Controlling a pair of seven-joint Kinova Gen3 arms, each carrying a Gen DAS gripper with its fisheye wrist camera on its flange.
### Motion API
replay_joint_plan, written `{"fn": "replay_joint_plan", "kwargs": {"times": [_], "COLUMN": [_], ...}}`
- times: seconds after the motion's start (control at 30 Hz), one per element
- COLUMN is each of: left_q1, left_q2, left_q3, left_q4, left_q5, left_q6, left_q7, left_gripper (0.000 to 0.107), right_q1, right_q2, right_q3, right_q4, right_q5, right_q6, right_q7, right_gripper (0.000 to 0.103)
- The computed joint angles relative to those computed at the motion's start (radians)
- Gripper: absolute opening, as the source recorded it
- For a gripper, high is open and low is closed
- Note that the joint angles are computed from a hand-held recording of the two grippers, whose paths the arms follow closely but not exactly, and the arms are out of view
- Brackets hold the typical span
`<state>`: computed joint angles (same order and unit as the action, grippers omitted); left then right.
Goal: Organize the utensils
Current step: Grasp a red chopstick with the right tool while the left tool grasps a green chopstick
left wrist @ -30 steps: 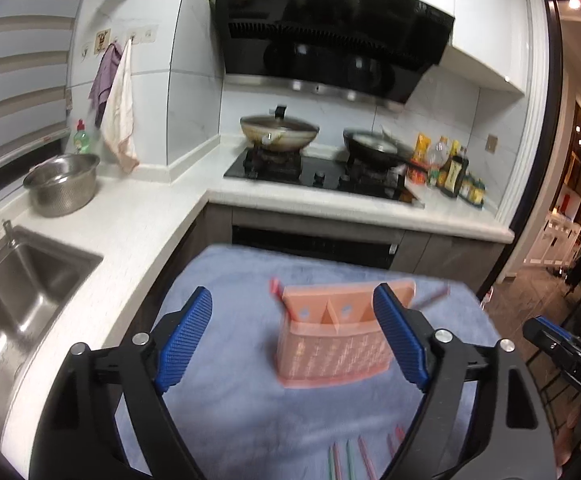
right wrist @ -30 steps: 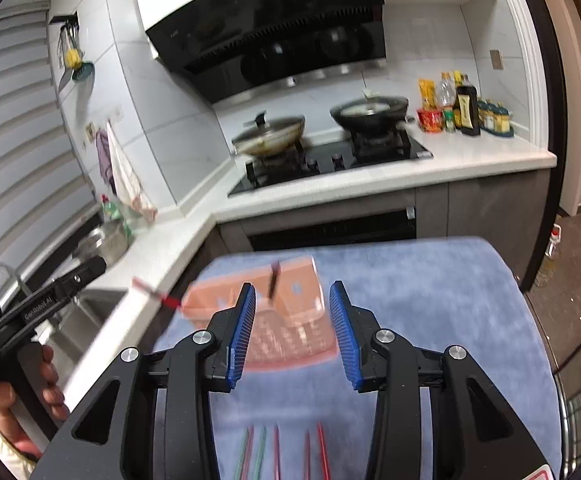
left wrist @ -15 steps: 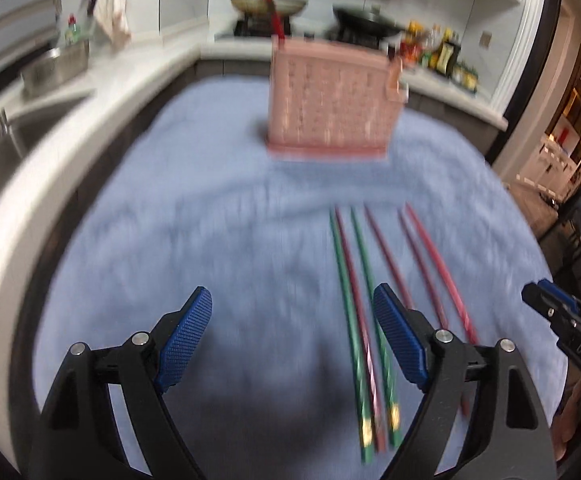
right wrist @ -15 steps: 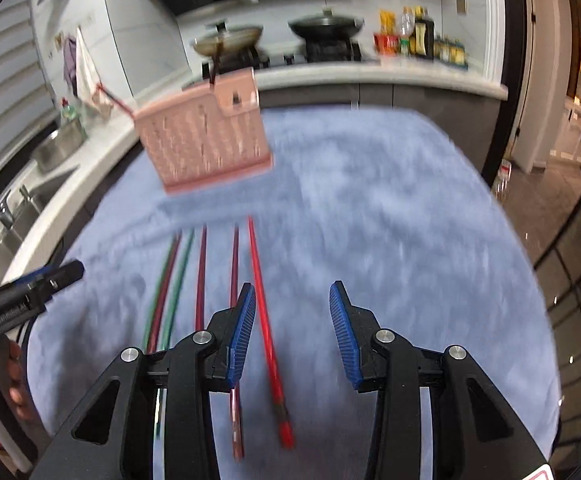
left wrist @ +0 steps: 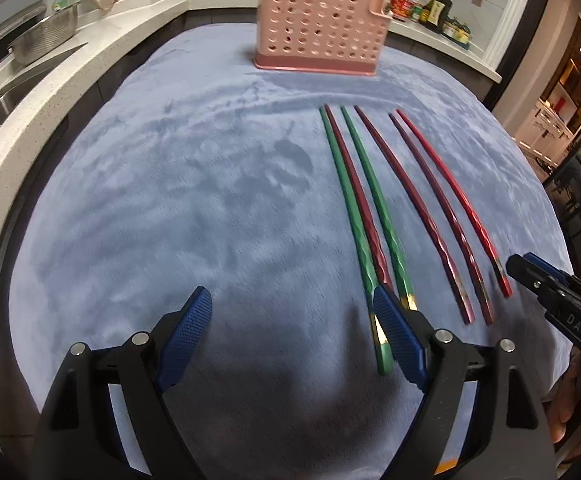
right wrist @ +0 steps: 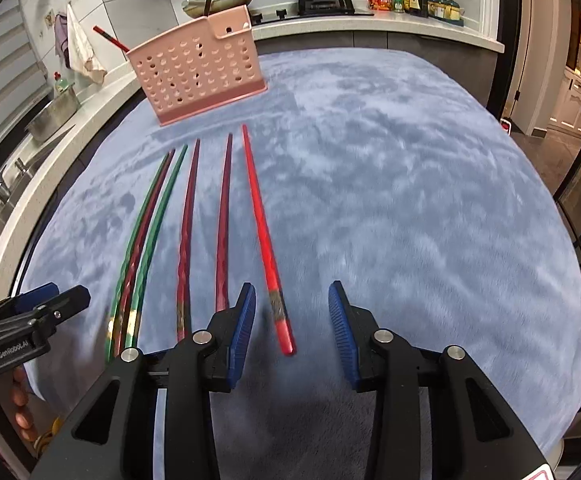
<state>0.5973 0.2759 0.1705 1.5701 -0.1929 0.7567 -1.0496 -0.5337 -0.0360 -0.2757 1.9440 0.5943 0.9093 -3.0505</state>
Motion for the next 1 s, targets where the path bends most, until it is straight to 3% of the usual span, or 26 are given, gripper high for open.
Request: {"fn": "replay_joint_plan", "kwargs": {"times": [0.53, 1.0], "left_q1": [-0.009, 0.016], "left_q2": [0.007, 0.029], "left_q3": [0.027, 0.007], "left_q4": [0.005, -0.006], "left_q5": [0.065, 0.042], "left_q6": [0.006, 0.020], "left_q7": [-0.097, -0.079], "left_gripper": [0.078, 0.074], "right_q1": [-0.019, -0.016], "right_q2": [0.037, 0.036], "right_q3": [0.020, 0.024], "right_q4": [-0.006, 0.005], "right_q5": [-0.042, -0.042], "right_q6": [-0.017, -0.035], "right_q7": [0.050, 0.042], "right_gripper": [0.009, 0.010]}}
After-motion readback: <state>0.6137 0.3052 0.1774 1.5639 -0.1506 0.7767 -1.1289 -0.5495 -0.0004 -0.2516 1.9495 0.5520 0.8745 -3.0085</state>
